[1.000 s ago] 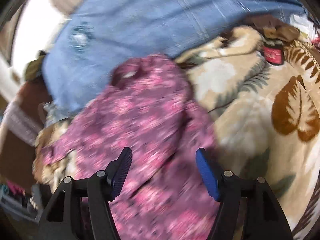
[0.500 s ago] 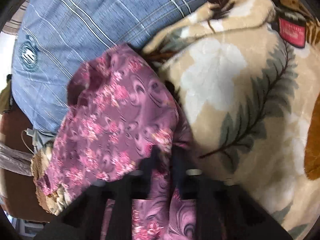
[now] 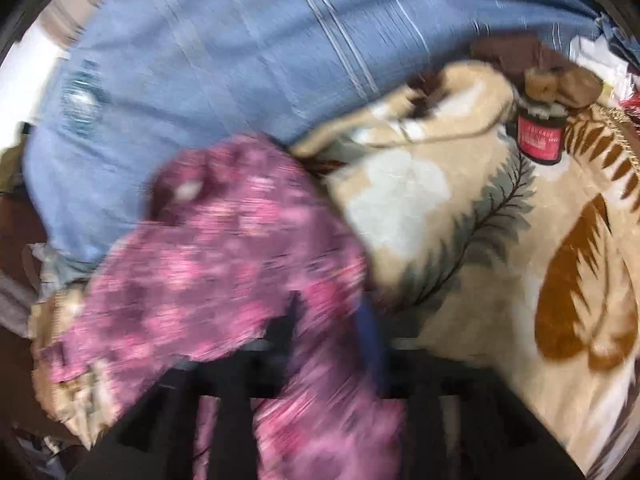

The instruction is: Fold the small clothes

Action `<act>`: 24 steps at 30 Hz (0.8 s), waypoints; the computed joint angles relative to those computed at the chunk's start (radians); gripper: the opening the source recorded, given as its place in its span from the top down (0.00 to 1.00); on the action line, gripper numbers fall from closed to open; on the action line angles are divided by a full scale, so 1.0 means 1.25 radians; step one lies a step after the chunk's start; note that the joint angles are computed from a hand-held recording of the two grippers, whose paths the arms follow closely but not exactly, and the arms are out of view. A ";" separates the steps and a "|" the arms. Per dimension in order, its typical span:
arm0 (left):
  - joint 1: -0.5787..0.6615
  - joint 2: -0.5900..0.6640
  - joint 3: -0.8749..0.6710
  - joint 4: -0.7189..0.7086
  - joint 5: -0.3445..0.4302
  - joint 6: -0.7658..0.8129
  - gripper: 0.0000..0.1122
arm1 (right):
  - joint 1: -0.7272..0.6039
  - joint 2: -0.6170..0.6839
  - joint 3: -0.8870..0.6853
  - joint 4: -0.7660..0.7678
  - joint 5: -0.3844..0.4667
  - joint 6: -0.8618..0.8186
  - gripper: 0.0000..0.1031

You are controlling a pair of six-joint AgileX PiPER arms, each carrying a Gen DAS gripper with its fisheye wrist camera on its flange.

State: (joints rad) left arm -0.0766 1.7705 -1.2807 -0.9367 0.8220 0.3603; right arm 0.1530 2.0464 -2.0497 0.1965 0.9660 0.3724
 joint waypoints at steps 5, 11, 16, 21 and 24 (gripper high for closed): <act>0.024 0.021 0.010 -0.086 0.025 0.038 0.59 | 0.084 -0.187 0.324 0.156 -0.127 -0.098 0.49; 0.065 0.074 0.010 -0.205 0.113 0.091 0.89 | 0.164 -0.029 0.237 0.179 -0.073 -0.071 0.72; 0.110 0.079 0.047 -0.308 0.200 0.154 0.96 | 0.183 -0.002 0.184 0.127 -0.081 -0.003 0.96; 0.143 0.085 0.044 -0.341 0.305 0.190 0.96 | 0.209 -0.189 0.343 0.064 -0.128 0.059 0.96; 0.069 0.071 0.000 -0.128 0.167 0.039 0.90 | 0.218 -0.154 0.336 0.041 -0.099 0.064 0.96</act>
